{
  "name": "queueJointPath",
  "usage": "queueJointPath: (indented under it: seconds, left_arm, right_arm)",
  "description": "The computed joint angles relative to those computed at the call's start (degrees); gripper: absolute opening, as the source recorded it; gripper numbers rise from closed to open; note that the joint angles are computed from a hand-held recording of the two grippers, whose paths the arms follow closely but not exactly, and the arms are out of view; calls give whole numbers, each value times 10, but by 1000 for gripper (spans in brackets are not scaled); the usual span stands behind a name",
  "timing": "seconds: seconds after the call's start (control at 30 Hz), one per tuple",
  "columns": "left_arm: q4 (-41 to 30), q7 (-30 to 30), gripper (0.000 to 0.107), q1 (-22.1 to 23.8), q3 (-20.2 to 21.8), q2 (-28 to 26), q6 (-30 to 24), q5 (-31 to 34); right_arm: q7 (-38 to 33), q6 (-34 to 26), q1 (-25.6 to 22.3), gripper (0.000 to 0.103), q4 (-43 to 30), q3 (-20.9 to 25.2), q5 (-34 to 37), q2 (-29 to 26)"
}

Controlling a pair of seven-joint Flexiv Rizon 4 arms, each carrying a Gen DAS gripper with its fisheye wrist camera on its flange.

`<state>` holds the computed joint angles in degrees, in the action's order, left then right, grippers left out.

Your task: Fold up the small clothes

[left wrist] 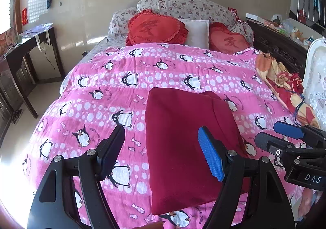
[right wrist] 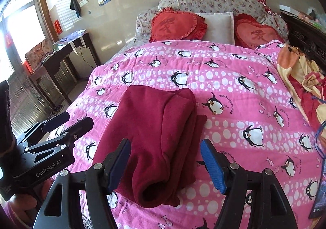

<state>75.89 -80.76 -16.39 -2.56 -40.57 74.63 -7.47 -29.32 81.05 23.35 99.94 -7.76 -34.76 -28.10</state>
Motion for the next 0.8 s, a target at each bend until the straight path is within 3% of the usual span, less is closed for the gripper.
queueJointPath:
  seconds: [0.8]
  left_arm:
    - [2, -5, 74, 0, 4, 4, -3, 5]
  right_arm:
    - [-26, -11, -7, 69, -17, 17, 20, -8]
